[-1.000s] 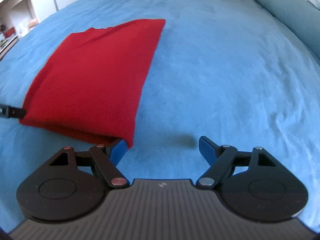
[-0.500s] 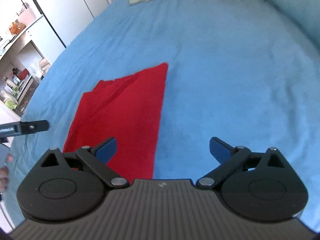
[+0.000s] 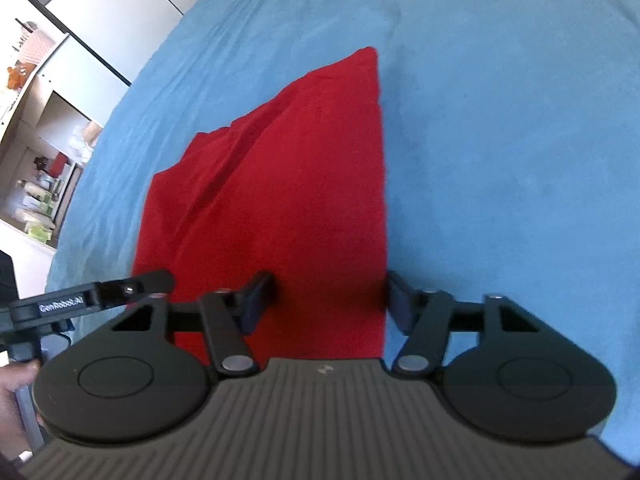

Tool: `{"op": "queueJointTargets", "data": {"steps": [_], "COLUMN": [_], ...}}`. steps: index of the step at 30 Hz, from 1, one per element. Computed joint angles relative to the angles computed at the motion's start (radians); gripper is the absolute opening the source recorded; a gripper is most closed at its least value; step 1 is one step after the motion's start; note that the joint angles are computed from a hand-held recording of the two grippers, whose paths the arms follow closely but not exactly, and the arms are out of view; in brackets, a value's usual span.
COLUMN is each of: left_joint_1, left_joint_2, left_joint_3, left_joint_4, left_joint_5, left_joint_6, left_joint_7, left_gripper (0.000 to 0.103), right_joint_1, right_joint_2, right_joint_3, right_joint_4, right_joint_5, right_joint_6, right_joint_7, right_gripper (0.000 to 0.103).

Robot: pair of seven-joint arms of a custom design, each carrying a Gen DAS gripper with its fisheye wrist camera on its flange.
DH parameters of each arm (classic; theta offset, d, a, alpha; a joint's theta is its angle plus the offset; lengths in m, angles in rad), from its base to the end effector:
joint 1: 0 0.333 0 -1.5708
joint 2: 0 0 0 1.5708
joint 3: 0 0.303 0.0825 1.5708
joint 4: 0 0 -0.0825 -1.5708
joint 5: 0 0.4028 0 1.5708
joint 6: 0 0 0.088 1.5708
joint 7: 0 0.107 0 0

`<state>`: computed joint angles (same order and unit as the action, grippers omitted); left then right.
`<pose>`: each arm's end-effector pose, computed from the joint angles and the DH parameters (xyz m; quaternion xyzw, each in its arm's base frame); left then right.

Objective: Fold small clothes
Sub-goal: 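Grasp the bundle edge with both grippers and fold it over once more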

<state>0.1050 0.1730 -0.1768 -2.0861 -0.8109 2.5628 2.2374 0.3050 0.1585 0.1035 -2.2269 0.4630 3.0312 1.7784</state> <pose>0.6092 -0.0308 0.3470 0.6367 -0.7066 0.3086 0.0097 0.5594 0.2043 0.3448 -0.5803 0.7469 -0.0492 0.3209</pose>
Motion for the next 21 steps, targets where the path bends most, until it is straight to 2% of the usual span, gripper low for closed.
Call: {"op": "queueJointTargets", "data": {"steps": [1,2,3,4,5,7,12,17,21], "left_joint_1": [0.002,0.000,-0.005,-0.008,-0.012,-0.027,-0.089,-0.184,-0.258], "left_joint_2": [0.000,-0.004,-0.013,-0.024,-0.040,-0.082,-0.217,-0.406,-0.565], "left_joint_3": [-0.001,-0.001,0.002,0.002,0.000,0.001,0.023,0.050,0.027], "left_joint_4": [0.002,0.000,-0.004,-0.011,-0.023,-0.052,-0.135,-0.273,-0.425], "left_joint_5": [-0.010,-0.011,0.001,0.002,-0.006,-0.009,-0.023,-0.045,-0.006], "left_joint_6": [-0.007,-0.006,0.000,0.008,0.019,0.044,0.052,0.041,0.064], "left_joint_7": [-0.002,-0.015,-0.037,-0.046,-0.041,-0.026,-0.018,-0.015,-0.126], "left_gripper": [0.041,0.034,0.031,0.025,0.023,0.021,0.020,0.021,0.021], "right_joint_1": [-0.002,0.002,0.019,0.043,0.068,0.073,0.034,-0.014,-0.037], "right_joint_2": [-0.001,-0.007,-0.011,-0.023,-0.034,-0.041,-0.184,-0.449,-0.687], "right_joint_3": [0.005,0.006,-0.012,-0.038,-0.066,-0.077,-0.037,-0.006,-0.001], "right_joint_4": [0.000,-0.008,-0.011,-0.021,-0.027,-0.019,-0.107,-0.305,-0.474], "right_joint_5": [0.009,0.009,-0.024,-0.078,-0.144,-0.201,-0.180,-0.179,-0.168], "right_joint_6": [0.008,0.020,0.028,0.033,0.034,0.033,0.033,-0.028,-0.132], "right_joint_7": [-0.007,-0.003,0.026,0.072,0.129,0.167,0.106,0.122,0.135], "right_gripper": [0.060,0.051,0.045,0.044,0.042,0.041,0.040,0.040,0.041]}}
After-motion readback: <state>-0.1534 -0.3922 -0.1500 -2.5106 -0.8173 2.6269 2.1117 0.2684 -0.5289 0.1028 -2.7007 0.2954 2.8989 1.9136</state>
